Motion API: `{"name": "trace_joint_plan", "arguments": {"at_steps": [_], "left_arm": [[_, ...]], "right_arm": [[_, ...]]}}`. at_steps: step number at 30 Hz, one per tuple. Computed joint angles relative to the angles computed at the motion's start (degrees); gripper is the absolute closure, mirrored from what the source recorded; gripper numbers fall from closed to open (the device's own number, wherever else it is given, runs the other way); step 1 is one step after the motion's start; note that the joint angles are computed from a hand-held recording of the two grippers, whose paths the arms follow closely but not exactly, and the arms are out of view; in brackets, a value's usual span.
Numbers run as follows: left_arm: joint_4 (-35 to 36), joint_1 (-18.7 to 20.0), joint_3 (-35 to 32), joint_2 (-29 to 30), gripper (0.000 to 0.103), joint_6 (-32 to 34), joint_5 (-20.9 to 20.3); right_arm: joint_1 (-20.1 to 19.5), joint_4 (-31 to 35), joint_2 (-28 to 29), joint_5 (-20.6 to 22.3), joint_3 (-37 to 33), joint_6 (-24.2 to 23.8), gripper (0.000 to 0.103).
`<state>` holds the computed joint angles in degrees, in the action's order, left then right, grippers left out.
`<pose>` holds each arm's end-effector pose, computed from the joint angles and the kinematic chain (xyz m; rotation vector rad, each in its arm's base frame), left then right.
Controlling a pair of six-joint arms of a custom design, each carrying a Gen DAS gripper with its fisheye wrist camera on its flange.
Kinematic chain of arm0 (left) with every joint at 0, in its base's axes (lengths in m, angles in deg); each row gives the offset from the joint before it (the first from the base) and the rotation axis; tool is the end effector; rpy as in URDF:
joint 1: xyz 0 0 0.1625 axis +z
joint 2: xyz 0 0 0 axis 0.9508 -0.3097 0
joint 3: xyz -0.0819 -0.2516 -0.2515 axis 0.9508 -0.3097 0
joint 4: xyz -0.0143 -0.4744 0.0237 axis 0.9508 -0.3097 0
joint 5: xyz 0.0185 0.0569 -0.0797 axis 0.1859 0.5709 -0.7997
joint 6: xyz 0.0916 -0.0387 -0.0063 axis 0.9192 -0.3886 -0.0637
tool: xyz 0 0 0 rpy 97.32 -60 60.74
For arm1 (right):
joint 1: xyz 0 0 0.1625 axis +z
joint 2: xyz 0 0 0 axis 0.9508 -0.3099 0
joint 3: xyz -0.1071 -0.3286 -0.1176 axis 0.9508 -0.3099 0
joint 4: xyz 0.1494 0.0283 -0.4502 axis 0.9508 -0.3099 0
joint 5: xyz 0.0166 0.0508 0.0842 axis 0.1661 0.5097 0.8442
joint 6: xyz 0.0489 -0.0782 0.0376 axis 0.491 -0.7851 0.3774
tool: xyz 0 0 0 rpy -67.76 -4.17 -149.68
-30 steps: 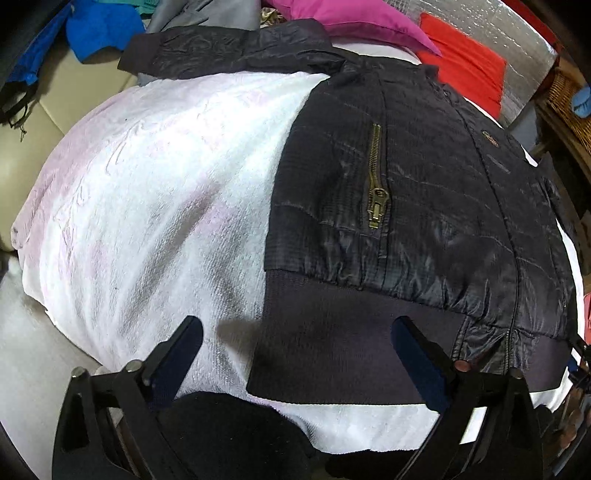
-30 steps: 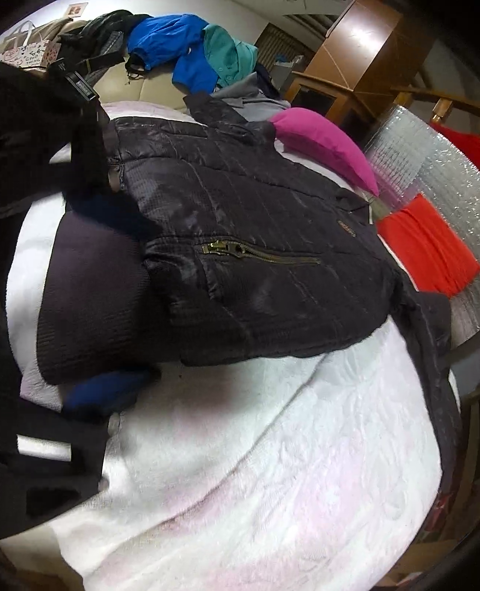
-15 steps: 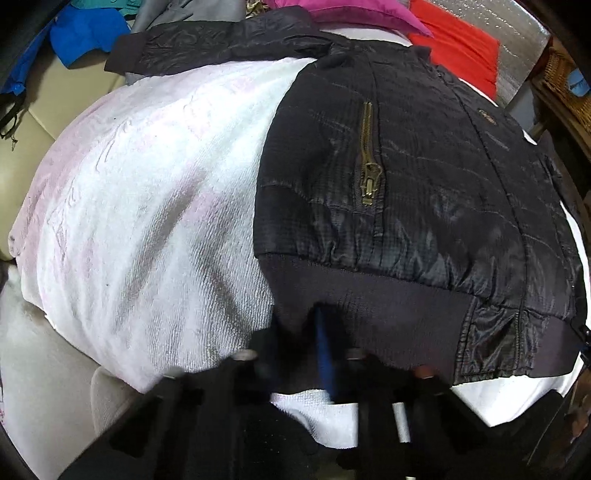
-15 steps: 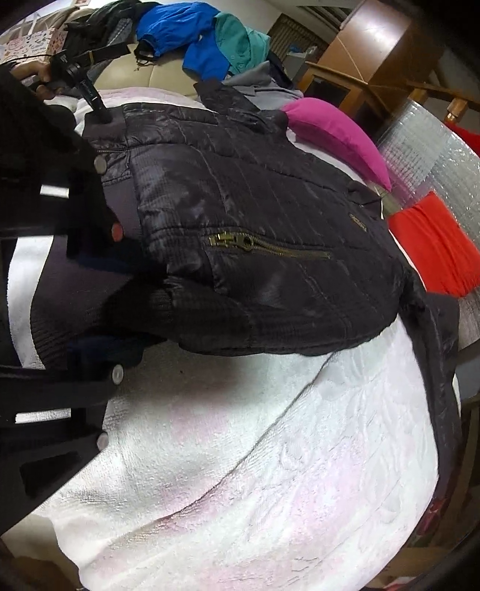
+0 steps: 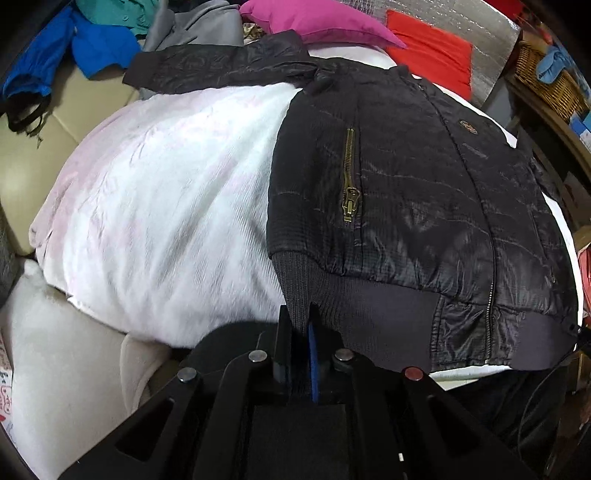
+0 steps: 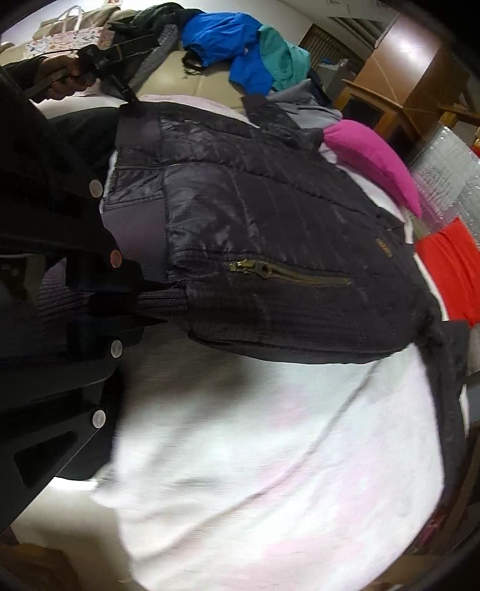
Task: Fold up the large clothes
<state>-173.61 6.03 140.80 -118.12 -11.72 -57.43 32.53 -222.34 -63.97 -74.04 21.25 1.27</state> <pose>0.0562 -0.6757 0.3301 0.3215 2.4073 -0.5176 0.2421 -0.5962 0.0096 -0.3223 -2.6743 0.8365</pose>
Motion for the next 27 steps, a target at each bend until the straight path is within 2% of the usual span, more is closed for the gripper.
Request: {"name": "trace_joint_plan", "arguments": {"at_steps": [1, 3, 4, 5, 6, 8, 9, 11, 17, 19, 23, 27], "left_arm": [[-0.2, -0.2, 0.2, -0.1, 0.093, 0.9, 0.2], [-1.2, -0.7, -0.6, 1.0, 0.09, 0.9, 0.8], [-0.8, -0.8, -1.2, 1.2, 0.087, 0.3, 0.9], [-1.6, -1.2, -1.8, 1.5, 0.076, -0.5, 1.8], [-3.9, -1.5, -1.2, 0.8, 0.058, -0.4, 2.3], [-12.5, -2.3, -0.7, 0.8, 0.036, 1.1, 2.0], [-15.9, -2.5, -0.6, 1.0, 0.031, 1.9, 1.5], [-20.8, -3.0, -2.8, 3.5, 0.031, 3.8, -0.6], [-18.0, -4.5, -12.9, 14.2, 0.031, 7.5, -5.7], [-17.5, -5.1, -15.6, 18.1, 0.031, 10.1, -6.8], [-14.1, -5.9, -22.8, 26.5, 0.031, 13.2, -7.6], [-12.3, -5.8, -31.7, 34.8, 0.031, 14.7, -8.0]], "right_arm": [[-0.2, -0.4, 0.0, -0.1, 0.2, 0.5, 0.088], [-0.8, -0.6, -0.3, -0.3, 0.2, 1.5, 0.06], [-1.1, -2.6, -0.7, -0.6, 0.7, 2.3, 0.024], [-1.3, -5.9, -1.2, 0.0, 1.5, 1.9, 0.016], [-1.6, -9.7, -1.7, 1.4, 2.3, 1.2, 0.016], [-2.2, -16.3, -3.2, 3.7, 3.3, 0.2, 0.016], [-2.5, -18.6, -3.7, 4.2, 3.2, -0.2, 0.016], [-4.0, -21.6, -4.7, 6.1, 2.9, -0.5, 0.016], [-12.6, -27.3, -6.2, 16.3, -1.2, 7.5, 0.016], [-15.4, -28.0, -7.6, 18.3, -1.5, 8.1, 0.016], [-19.1, -25.7, -7.3, 19.0, -7.6, 8.0, 0.016], [-22.6, -19.8, -4.0, 17.3, -17.7, 9.3, 0.017]]}}
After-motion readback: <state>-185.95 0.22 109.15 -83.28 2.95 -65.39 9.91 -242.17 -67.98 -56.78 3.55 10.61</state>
